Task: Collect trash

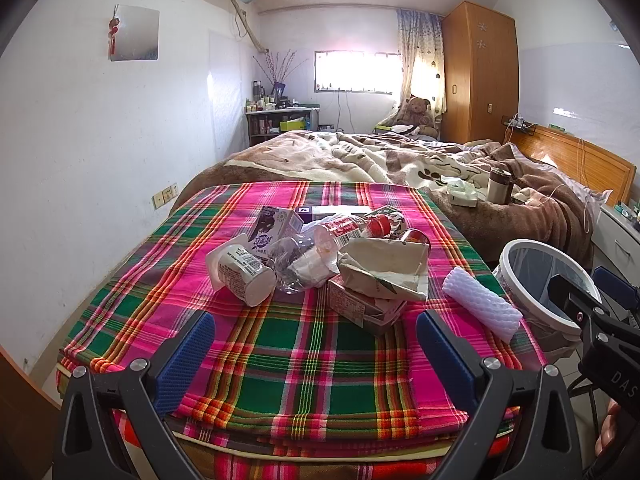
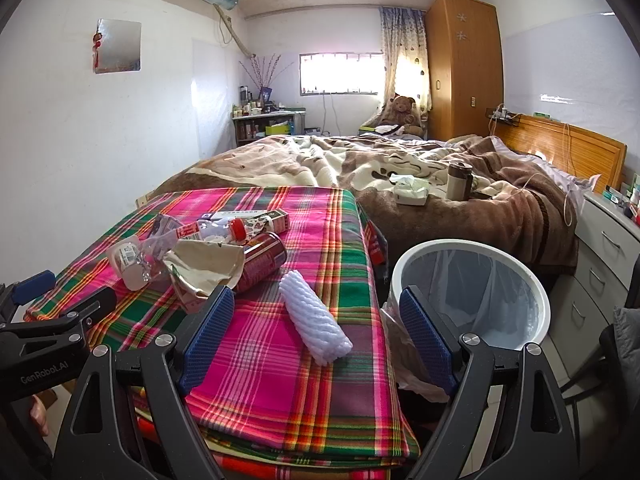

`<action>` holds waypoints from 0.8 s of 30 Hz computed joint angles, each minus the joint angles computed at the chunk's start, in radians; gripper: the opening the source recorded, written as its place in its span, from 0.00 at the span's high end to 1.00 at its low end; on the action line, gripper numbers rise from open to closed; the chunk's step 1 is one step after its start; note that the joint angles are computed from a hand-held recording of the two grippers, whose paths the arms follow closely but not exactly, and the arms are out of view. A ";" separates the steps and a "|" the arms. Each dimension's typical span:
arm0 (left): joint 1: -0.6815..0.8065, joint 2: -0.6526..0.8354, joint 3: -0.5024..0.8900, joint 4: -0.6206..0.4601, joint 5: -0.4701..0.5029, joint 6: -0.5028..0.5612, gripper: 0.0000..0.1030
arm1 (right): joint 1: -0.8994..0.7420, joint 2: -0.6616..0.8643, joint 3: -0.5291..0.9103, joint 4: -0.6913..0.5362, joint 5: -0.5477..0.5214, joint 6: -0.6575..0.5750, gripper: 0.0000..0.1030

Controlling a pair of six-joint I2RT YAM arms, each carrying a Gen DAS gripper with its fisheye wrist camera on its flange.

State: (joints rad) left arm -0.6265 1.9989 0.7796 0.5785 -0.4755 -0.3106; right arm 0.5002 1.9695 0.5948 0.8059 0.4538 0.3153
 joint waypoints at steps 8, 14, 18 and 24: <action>0.003 0.006 0.006 -0.004 0.004 -0.002 0.01 | -0.016 -0.013 -0.014 0.003 -0.011 -0.007 0.16; 0.022 0.033 0.022 0.005 0.029 0.005 0.01 | -0.021 -0.003 -0.003 -0.007 -0.016 -0.007 0.16; 0.041 0.056 0.038 0.002 0.060 0.009 0.01 | -0.022 0.021 0.018 -0.013 -0.022 -0.005 0.16; 0.098 0.110 0.068 0.015 0.201 0.022 0.01 | -0.042 0.098 0.080 -0.058 -0.057 -0.003 0.16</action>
